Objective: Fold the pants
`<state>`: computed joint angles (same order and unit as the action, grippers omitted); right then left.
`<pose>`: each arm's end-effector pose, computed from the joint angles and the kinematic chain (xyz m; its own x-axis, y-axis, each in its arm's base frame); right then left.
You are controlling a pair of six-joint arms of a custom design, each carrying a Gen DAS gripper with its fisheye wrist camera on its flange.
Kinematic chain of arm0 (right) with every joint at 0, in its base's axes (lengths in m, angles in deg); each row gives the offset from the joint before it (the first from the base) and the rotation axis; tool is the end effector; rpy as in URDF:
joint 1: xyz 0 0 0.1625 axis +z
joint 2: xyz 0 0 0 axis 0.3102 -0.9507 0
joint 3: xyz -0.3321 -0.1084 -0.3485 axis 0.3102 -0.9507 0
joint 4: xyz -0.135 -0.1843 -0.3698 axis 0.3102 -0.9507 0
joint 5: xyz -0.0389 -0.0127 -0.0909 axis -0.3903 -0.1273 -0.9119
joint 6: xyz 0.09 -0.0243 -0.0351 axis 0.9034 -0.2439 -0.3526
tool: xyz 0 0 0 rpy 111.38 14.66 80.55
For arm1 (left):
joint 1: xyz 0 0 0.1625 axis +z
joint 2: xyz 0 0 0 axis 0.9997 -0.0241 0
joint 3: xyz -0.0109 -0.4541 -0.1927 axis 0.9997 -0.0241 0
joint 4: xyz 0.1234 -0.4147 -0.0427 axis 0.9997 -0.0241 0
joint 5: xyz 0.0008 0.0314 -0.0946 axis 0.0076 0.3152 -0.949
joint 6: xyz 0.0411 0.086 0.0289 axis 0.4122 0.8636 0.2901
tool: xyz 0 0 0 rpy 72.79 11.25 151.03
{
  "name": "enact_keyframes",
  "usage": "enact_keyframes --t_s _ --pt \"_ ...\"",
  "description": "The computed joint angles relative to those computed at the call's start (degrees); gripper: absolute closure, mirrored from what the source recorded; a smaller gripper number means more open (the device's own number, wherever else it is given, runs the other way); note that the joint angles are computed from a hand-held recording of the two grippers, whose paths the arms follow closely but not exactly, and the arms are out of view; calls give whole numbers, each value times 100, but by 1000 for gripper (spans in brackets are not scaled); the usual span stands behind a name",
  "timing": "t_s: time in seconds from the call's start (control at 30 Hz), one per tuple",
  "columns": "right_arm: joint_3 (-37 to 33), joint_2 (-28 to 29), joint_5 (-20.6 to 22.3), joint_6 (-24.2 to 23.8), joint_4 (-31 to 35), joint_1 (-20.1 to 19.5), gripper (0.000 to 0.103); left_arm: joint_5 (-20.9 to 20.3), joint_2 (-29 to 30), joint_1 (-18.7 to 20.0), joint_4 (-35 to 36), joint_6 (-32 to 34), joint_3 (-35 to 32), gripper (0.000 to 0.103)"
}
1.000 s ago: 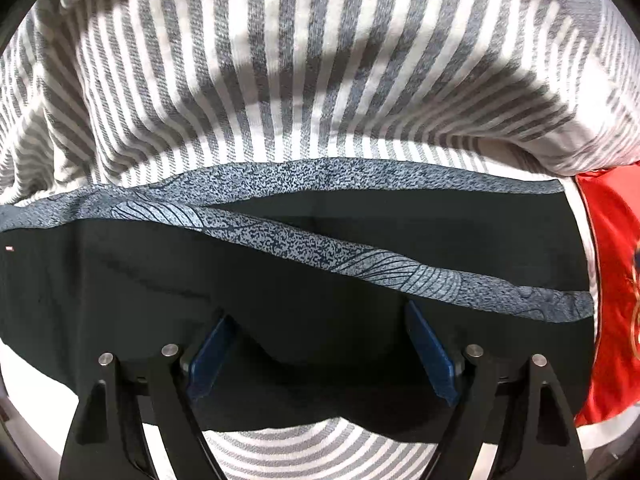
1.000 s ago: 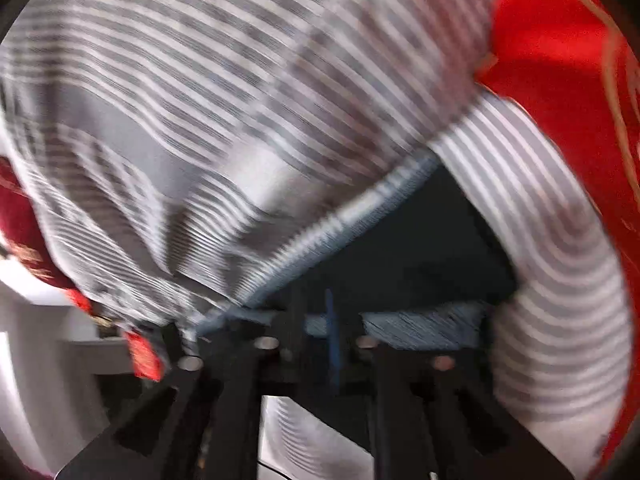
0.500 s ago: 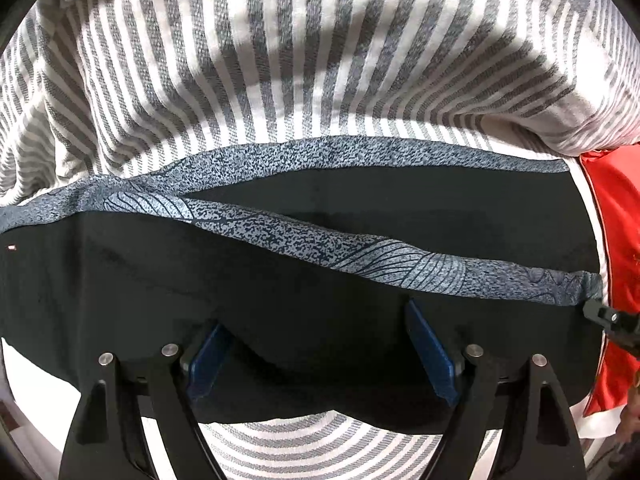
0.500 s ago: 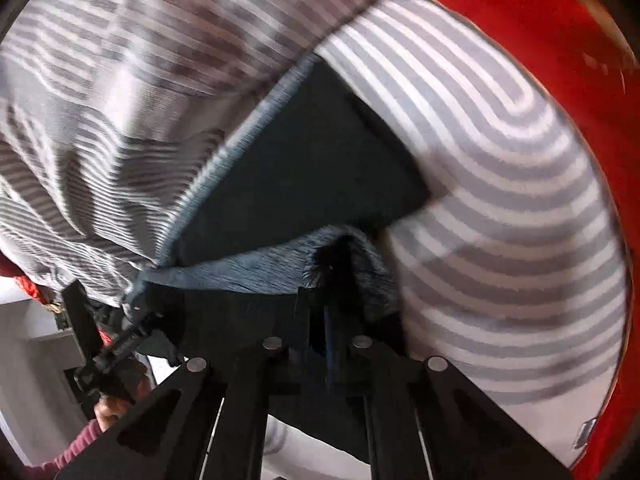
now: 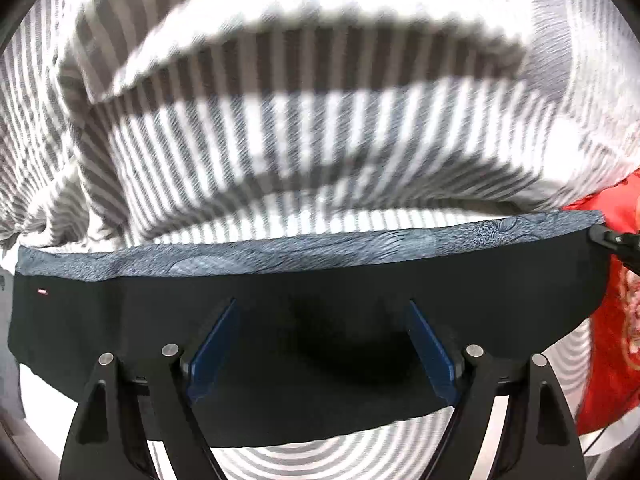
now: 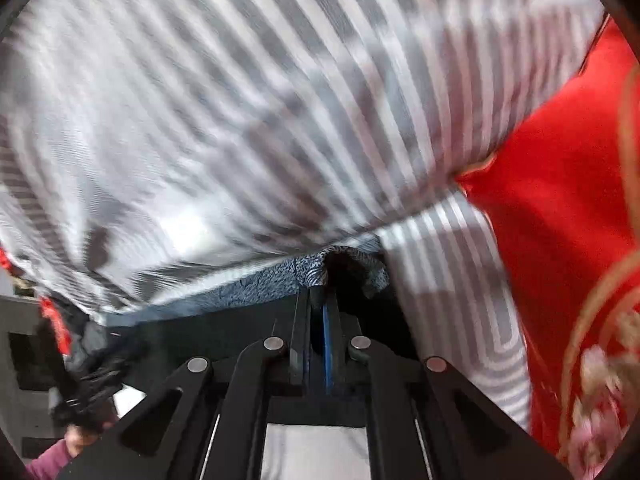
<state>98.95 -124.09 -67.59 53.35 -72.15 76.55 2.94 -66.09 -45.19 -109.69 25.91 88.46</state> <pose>0.1174 -0.5368 0.3753 -0.5753 0.8140 -0.0806 0.5931 0.3474 -0.7263 -0.4487 -0.6686 0.1842 -0.4207 0.8311 -0.3637 0.7321 0.5478 0.4049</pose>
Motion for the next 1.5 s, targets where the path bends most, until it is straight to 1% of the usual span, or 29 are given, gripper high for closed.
enact_keyframes --t_s 0.07,0.13,0.17,0.2,0.23,0.33,0.4,0.47,0.5,0.53,0.57,0.6,0.63,0.73,0.77,0.8,0.83,0.87,0.9,0.97,1.0,1.07,1.13,1.23,1.33,1.4,1.43,1.5 --pt "109 35 41 199 95 -266 98 241 -6 73 113 -23 25 18" --pt "299 25 210 239 -106 -522 94 464 -84 138 159 -81 165 18" --pt "379 0 257 278 -207 -597 85 590 -105 185 212 -130 187 18" --pt "379 -17 79 442 -67 -570 56 647 -121 211 236 -175 202 18" --pt "313 -47 -165 712 312 -494 36 688 -124 238 251 -209 191 18" --pt "301 -150 -516 1002 589 -220 36 820 -124 298 209 -252 139 18" --pt "189 -131 -967 1307 932 124 38 811 -77 334 206 -237 16 18" --pt "123 -56 -1034 1251 905 306 48 764 16 324 185 -241 -70 18" --pt "39 40 -1023 1127 919 383 55 730 50 311 164 -231 -69 18" --pt "-66 153 -1053 999 1006 439 58 691 95 291 131 -193 -52 18" --pt "-124 231 -1094 867 1059 446 59 682 106 269 57 -127 30 18" --pt "-208 337 -1143 702 1117 442 59 704 106 242 -38 -59 139 18" --pt "-249 410 -1104 546 1055 385 60 739 110 226 -135 7 244 18" --pt "-273 546 -1019 254 580 187 60 829 151 220 -333 70 515 18" --pt "-304 594 -1042 117 492 101 60 829 138 239 -486 97 596 16" --pt "-365 661 -1023 18 584 -18 60 827 116 258 -650 123 658 13" --pt "-413 741 -839 -45 673 -159 60 854 106 281 -718 118 672 7" --pt "-414 794 -881 -187 523 -185 60 787 119 335 -661 71 600 6" --pt "-468 833 -1010 -208 551 -146 60 682 156 408 -473 -23 436 6" --pt "-602 817 -1044 55 991 -67 60 716 200 474 -179 -98 212 6" --pt "-650 802 -1059 227 1178 4 59 785 168 479 -213 1 208 6" --pt "-764 809 -990 424 1488 136 54 910 85 569 -247 329 66 6" --pt "-861 941 -990 592 1633 338 50 975 0 621 -204 449 -23 6" --pt "-818 1127 -730 901 1392 626 48 1159 -89 755 -16 497 -309 6" --pt "-807 1418 -162 1178 762 779 48 1324 -64 988 222 609 -813 6" --pt "-891 1737 240 1308 272 874 48 1410 23 1119 420 687 -1204 6" --pt "-977 1938 412 1341 30 936 48 1452 5 1209 473 792 -1328 6" --pt "-1225 2277 629 1328 -248 1025 48 1592 93 1367 509 1182 -1701 6"
